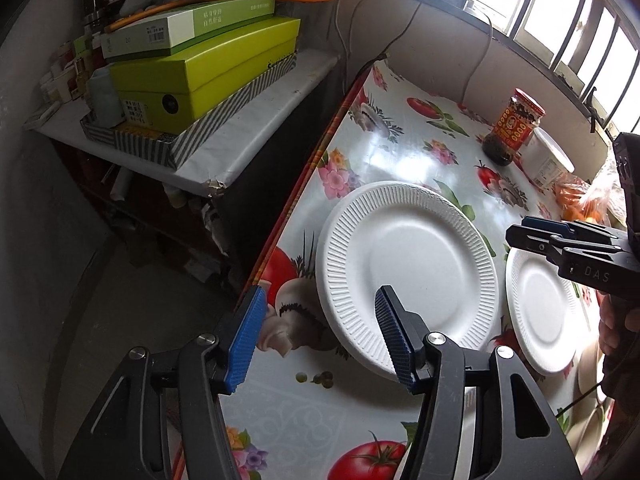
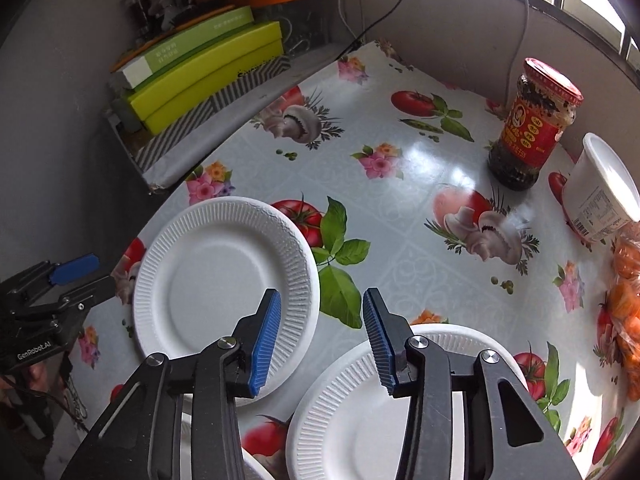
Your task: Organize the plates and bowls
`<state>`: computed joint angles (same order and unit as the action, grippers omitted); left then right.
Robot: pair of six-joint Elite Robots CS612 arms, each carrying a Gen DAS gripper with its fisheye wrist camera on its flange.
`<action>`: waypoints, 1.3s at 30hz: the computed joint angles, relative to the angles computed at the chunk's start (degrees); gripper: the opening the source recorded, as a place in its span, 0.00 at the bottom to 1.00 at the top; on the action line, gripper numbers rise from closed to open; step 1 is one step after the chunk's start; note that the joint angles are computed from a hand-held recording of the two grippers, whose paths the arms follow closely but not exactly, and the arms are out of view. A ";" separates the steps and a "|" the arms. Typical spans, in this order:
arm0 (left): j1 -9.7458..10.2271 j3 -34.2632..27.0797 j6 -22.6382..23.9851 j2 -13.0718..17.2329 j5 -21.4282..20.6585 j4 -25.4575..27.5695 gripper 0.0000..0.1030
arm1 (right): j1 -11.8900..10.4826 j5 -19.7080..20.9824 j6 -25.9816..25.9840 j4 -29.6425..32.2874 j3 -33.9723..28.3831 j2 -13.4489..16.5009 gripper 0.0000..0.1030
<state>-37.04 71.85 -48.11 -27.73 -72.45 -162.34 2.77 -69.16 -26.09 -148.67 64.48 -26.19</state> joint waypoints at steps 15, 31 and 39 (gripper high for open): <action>0.83 -2.61 -0.89 2.05 -3.22 1.26 0.56 | 0.19 0.87 0.53 6.27 -4.34 2.74 0.41; 1.13 -3.85 -1.53 2.95 -4.85 2.17 0.41 | -0.07 2.81 2.70 8.64 -5.84 3.84 0.30; 1.01 -4.18 -1.09 3.10 -4.66 2.47 0.33 | 0.06 3.23 2.03 8.59 -5.57 3.65 0.18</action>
